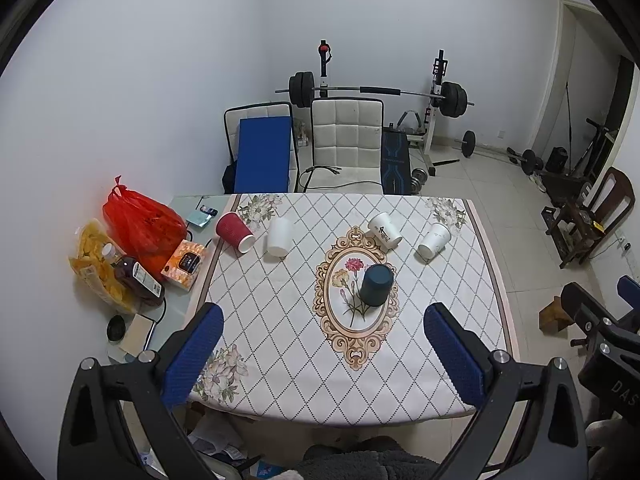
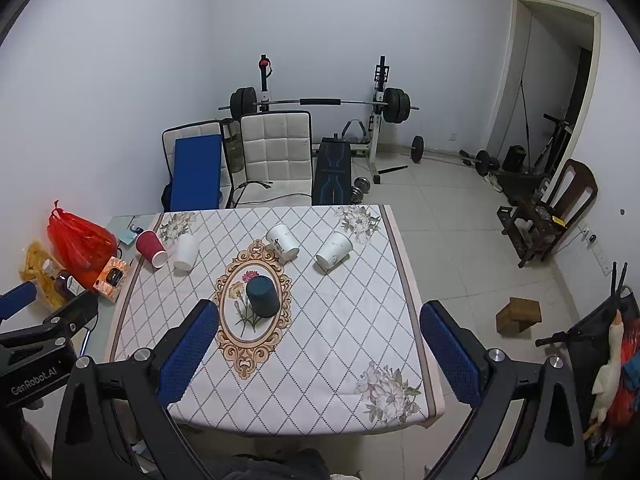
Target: Flip cup upside down
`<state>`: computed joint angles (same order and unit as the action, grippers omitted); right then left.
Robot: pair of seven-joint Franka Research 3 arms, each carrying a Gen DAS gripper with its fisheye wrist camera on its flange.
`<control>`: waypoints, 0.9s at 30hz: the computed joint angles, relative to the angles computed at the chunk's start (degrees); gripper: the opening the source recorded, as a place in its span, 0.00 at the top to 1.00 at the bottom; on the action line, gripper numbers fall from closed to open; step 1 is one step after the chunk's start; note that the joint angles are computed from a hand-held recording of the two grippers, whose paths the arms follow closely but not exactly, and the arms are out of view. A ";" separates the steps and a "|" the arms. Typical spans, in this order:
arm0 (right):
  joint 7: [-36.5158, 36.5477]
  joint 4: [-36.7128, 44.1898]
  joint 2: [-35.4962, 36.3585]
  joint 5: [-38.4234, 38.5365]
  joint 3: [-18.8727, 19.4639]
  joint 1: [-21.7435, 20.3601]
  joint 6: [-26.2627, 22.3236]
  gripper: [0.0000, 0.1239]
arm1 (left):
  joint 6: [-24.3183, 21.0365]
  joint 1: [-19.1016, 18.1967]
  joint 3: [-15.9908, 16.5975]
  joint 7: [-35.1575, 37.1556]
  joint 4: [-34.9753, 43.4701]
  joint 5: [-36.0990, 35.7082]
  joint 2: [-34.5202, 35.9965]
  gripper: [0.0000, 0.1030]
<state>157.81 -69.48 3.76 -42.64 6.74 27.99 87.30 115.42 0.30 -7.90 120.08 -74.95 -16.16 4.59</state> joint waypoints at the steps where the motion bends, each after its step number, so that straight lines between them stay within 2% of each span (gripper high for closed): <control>1: -0.05 0.05 0.03 -0.02 0.01 0.02 -0.01 0.17 | 0.00 -0.02 0.00 -0.05 0.21 0.21 0.11 0.00; 27: -0.73 -0.66 0.24 1.78 -0.47 -0.85 2.37 0.17 | -0.25 0.35 -0.03 0.29 0.83 0.18 0.56 0.00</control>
<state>157.08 -70.14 4.00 -40.87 6.26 27.13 89.67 115.16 0.65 -7.92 120.37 -74.12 -15.98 5.14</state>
